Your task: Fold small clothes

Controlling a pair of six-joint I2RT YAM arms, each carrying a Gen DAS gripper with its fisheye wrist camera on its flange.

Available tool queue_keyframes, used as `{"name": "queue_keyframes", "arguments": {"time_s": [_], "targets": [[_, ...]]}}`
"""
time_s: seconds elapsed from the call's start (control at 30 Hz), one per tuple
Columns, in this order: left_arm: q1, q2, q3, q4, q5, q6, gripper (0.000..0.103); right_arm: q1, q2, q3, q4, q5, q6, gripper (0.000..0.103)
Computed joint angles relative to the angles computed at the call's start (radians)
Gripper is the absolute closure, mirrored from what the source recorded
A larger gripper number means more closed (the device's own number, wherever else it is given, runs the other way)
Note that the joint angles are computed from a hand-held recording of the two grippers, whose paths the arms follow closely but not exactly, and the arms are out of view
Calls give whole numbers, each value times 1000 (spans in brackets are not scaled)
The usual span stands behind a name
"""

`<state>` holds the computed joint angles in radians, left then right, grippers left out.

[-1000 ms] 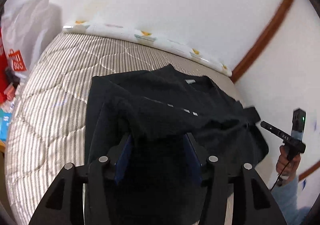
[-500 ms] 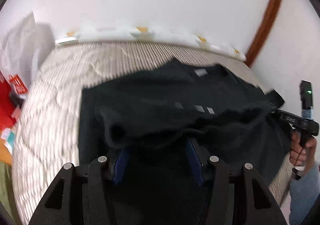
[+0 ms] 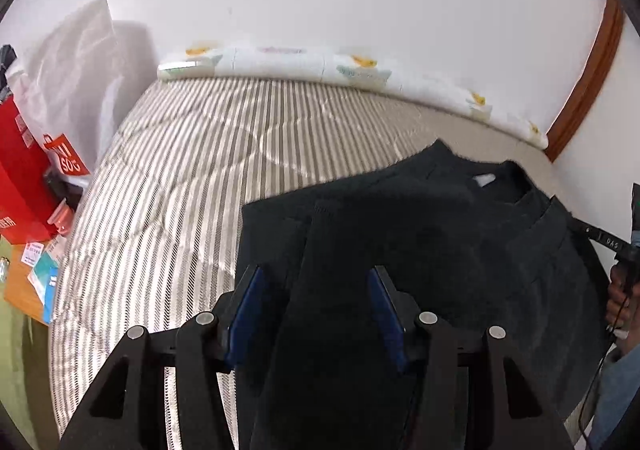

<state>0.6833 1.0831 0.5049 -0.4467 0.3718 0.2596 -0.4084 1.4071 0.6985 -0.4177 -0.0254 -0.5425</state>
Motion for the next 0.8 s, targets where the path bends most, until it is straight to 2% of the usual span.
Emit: {"name": "queue_keyframes", "arguments": {"time_s": [0.07, 0.13, 0.17, 0.23, 0.3, 0.33, 0.4, 0.47, 0.5, 0.57, 0.63, 0.73, 0.8], "targets": [[-21, 37, -5, 29, -26, -10, 52, 9, 40, 12, 17, 15, -6, 68], [-50, 46, -23, 66, -53, -39, 67, 19, 34, -3, 38, 34, -11, 68], [-50, 37, -32, 70, -55, -38, 70, 17, 12, -12, 37, 20, -19, 68], [-42, -1, -50, 76, -45, -31, 82, 14, -66, -45, 45, 12, -40, 68], [-23, -36, -60, 74, -18, -36, 84, 13, -105, -59, 53, 16, -54, 61], [-9, -46, -62, 73, 1, -39, 86, 16, -102, -60, 62, 24, -63, 54], [18, -54, -65, 70, 30, -45, 87, 26, -56, -58, 108, 69, -74, 53], [43, -63, -70, 66, 59, -49, 87, 16, 42, -11, 104, 69, -53, 53], [46, -66, -72, 65, 62, -50, 87, 13, 84, 7, 109, 73, -34, 56], [35, -71, -72, 64, 46, -53, 87, 15, 112, 10, 133, 74, -18, 84], [28, -79, -70, 59, 40, -55, 87, 19, 94, 2, 139, 64, -37, 89], [28, -79, -63, 51, 58, -55, 87, -74, -25, -18, 118, -94, -95, 91], [7, -60, -58, 58, 41, -57, 86, -152, -46, 10, 82, -182, -85, 91]]}}
